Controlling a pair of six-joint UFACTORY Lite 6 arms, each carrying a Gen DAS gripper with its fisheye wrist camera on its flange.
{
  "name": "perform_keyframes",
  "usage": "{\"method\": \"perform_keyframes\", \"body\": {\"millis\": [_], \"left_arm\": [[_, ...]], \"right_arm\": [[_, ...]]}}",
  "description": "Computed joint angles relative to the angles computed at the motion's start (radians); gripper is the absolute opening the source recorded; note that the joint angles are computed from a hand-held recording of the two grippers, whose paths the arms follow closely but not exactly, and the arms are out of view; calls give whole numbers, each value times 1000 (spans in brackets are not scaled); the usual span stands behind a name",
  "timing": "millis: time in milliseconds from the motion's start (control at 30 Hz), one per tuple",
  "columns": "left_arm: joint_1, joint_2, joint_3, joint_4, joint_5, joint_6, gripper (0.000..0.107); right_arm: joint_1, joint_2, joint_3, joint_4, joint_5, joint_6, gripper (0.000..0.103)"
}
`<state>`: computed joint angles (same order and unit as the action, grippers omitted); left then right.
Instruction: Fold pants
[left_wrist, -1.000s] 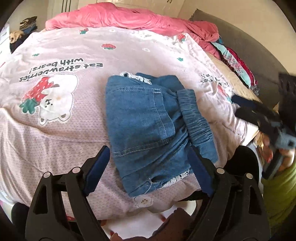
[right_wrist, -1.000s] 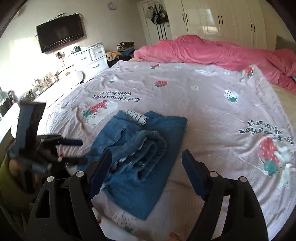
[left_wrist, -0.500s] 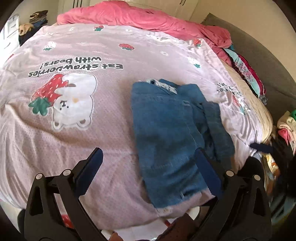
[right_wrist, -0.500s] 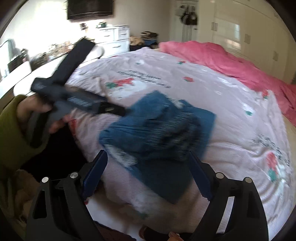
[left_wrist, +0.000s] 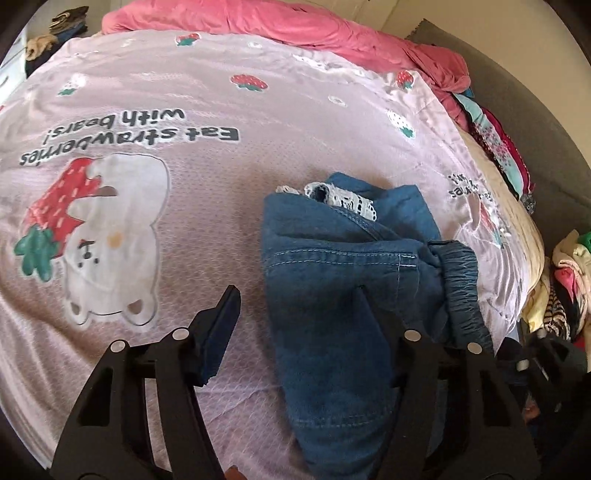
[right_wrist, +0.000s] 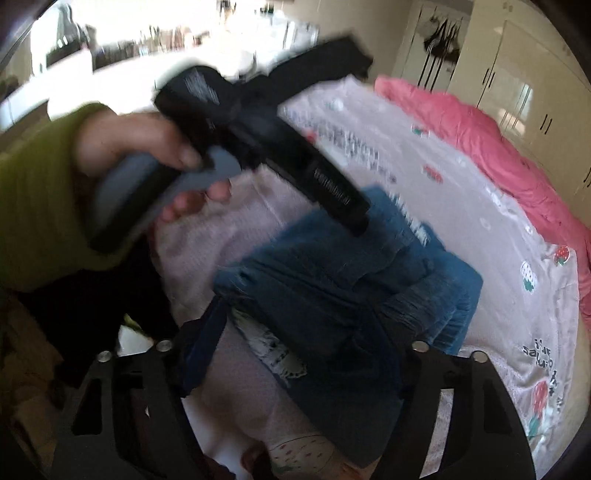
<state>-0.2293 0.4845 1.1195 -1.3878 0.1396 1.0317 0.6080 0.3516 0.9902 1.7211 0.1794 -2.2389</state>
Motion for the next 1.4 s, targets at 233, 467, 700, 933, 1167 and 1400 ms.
{"method": "perform_keyframes", "body": {"millis": [233,467,700,933,1167,1400], "left_arm": [[-1,26,14,-78,-6,75,56],[2,35,17,-191,-7,183,63],[-6,32,13,-216,-24,196,65],[-29,-36,-50,-582,-39,552,70],[-64,-139,-126,-941,-58,907,72],[-99,-235,-187,-1223,-75,1178,74]], "right_arm": [[19,43,23,25,20,-67,7],[-74,12,-53,-166,170,106,6],[-86,50,-62,-81,204,107,19],[-130,-87,-155,-77,257,131,38],[-170,-217,-257,-21,290,120,50],[-224,-308,-298,-38,302,167,63]]}}
